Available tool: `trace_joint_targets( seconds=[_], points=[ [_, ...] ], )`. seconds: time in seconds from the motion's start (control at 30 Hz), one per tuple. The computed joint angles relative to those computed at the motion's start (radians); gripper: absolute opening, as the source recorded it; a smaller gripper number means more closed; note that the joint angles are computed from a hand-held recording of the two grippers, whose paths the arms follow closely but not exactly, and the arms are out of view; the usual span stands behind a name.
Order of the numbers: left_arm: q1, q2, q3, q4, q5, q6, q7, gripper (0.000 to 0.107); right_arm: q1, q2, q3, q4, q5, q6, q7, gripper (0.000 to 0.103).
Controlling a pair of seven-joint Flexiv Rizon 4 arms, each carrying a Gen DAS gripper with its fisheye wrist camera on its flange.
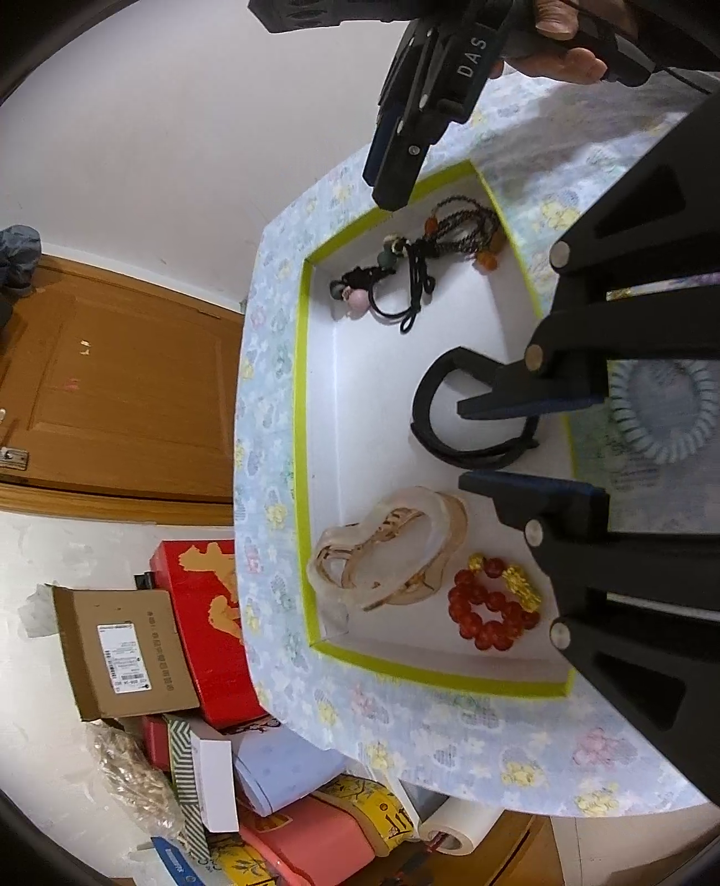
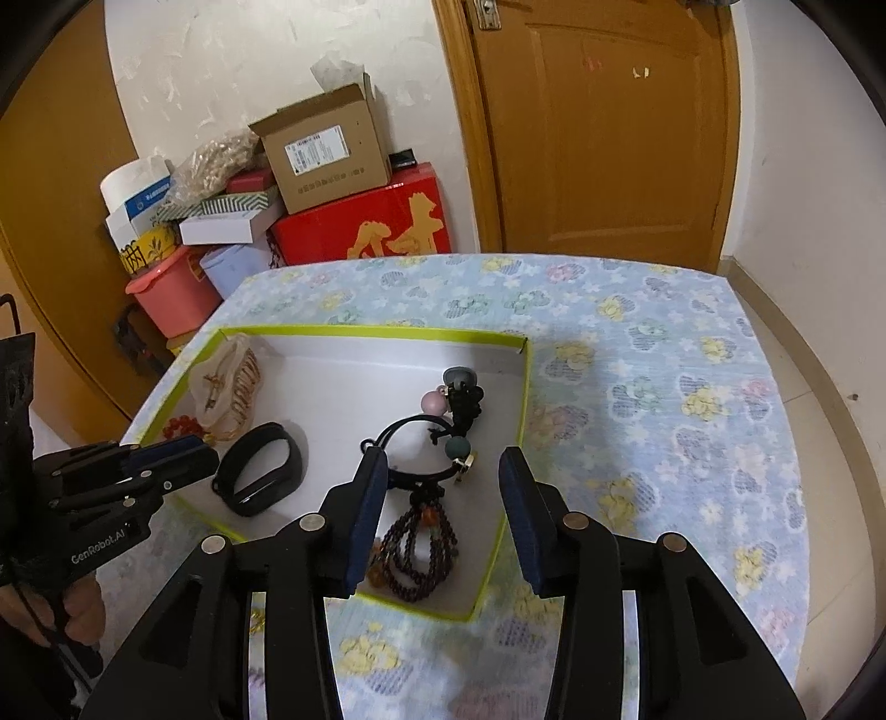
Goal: Organize jewelry
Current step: 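Withdraw both grippers from the box toward the remaining hair ties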
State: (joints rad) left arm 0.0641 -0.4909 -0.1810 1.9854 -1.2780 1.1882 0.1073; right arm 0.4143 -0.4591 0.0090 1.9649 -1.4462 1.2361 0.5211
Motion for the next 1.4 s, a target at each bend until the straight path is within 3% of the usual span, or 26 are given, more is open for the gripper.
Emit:
trace_joint_targets(
  seconds=[0.23,0.57,0.97,1.4],
  points=[
    [0.007,0.074,0.030,0.066,-0.072,-0.044,0.074,0.020,0.001,0.088,0.039,0.072,-0.094,-0.059,0.145,0.043],
    [0.002,0.149,0.114,0.143,-0.141,-0.109,0.141,0.020,0.032,0.171,0.127,0.149,-0.119,-0.163,0.235,0.043],
    [0.024,0.190,0.162,0.229,-0.111,-0.182,0.170,0.020,0.071,0.140,0.146,0.143,-0.162,-0.122,0.281,0.043],
    [0.031,0.164,0.151,0.220,-0.069,-0.192,0.135,0.020,0.068,0.075,0.136,0.107,-0.189,-0.054,0.286,0.043]
  ],
)
